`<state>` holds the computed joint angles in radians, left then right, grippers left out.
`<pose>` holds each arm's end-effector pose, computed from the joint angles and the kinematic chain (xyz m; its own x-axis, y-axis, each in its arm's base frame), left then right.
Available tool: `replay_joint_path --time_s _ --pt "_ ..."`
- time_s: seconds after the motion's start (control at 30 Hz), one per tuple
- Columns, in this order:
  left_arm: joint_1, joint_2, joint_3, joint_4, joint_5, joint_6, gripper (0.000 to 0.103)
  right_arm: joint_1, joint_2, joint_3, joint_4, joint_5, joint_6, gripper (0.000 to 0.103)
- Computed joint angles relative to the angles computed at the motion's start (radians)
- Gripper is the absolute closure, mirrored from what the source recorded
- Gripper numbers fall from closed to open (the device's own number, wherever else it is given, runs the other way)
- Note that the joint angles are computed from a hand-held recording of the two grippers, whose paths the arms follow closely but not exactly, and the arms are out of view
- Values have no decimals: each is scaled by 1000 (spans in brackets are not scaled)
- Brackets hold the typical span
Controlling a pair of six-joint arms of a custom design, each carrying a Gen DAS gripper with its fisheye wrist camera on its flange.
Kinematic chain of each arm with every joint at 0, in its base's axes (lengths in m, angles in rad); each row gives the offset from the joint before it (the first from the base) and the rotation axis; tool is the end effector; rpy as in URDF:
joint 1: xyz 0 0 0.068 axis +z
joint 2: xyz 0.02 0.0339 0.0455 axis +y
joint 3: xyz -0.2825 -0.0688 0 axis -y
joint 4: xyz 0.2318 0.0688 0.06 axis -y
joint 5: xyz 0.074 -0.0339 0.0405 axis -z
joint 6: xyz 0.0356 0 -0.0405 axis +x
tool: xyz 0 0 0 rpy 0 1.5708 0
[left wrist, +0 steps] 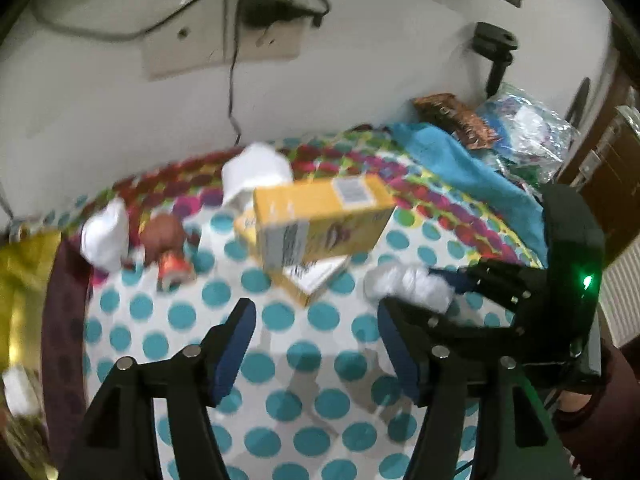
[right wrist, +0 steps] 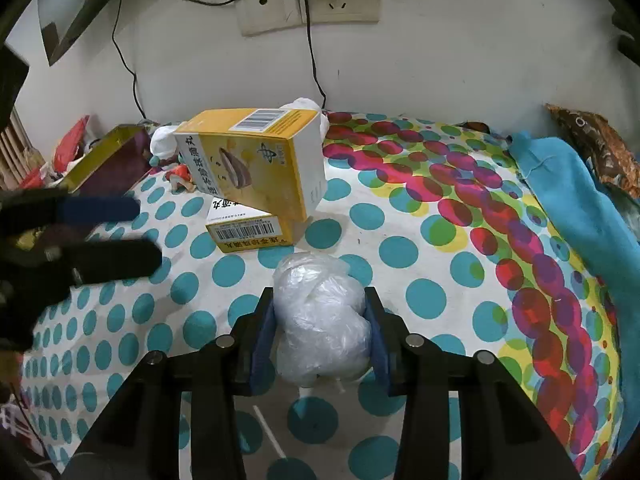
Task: Organize objects
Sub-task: 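Reach right tool to the clear plastic bag by the yellow box and grasp it, then grasp the yellow medicine box with left tool and lift it while right tool holds the bag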
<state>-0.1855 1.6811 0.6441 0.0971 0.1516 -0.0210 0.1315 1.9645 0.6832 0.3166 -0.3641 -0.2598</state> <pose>0.2792 -0.0579 0.1371 -0.7991 0.1288 -0.5872 0.2532 0.9581 -0.1343 0.3088 0.0536 0.0812 -0.7043 -0.3353 -0.6257 -0.5221 0.8419 0.1365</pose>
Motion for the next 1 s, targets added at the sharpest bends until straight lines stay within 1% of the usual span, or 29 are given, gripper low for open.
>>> replay_joint_path --time_s 0.03,0.07,0.17,0.2,0.27,0.37,0.43,0.5,0.57,0.63,0.7,0.73,0.9,1.0 --pt "4 1 14 -5 20 8 30 -5 3 4 -3 -10 2 64" --pt "9 9 33 -16 43 19 28 -9 5 6 -6 -20 3 64" --pt "18 33 91 -54 95 33 27 -11 8 11 -9 -27 6 64" --pt "25 45 120 -78 121 43 27 -11 9 11 -9 -26 6 64" --pt "24 54 184 -150 132 94 27 -12 9 11 -8 -29 7 63" --pt "3 54 262 -227 65 208 27 -10 12 13 -8 -34 11 63" --pt "6 67 320 -291 80 289 27 -11 14 12 -6 -38 13 63" --pt "0 91 386 -364 67 362 27 -13 16 11 -4 -41 12 62" --pt "-10 130 458 -458 64 440 27 -14 17 9 0 -44 13 62" --pt "-32 174 523 -541 30 513 27 -17 19 7 2 -47 12 62" --pt "-54 204 560 -571 -25 558 27 -20 22 6 5 -56 14 62" --pt "-61 221 581 -586 -39 577 27 -23 22 8 2 -60 14 62" --pt "-75 304 679 -641 -94 617 27 -27 15 13 -14 -71 17 62" --pt "-79 341 703 -657 -122 631 27 -28 12 19 -23 -73 18 62"
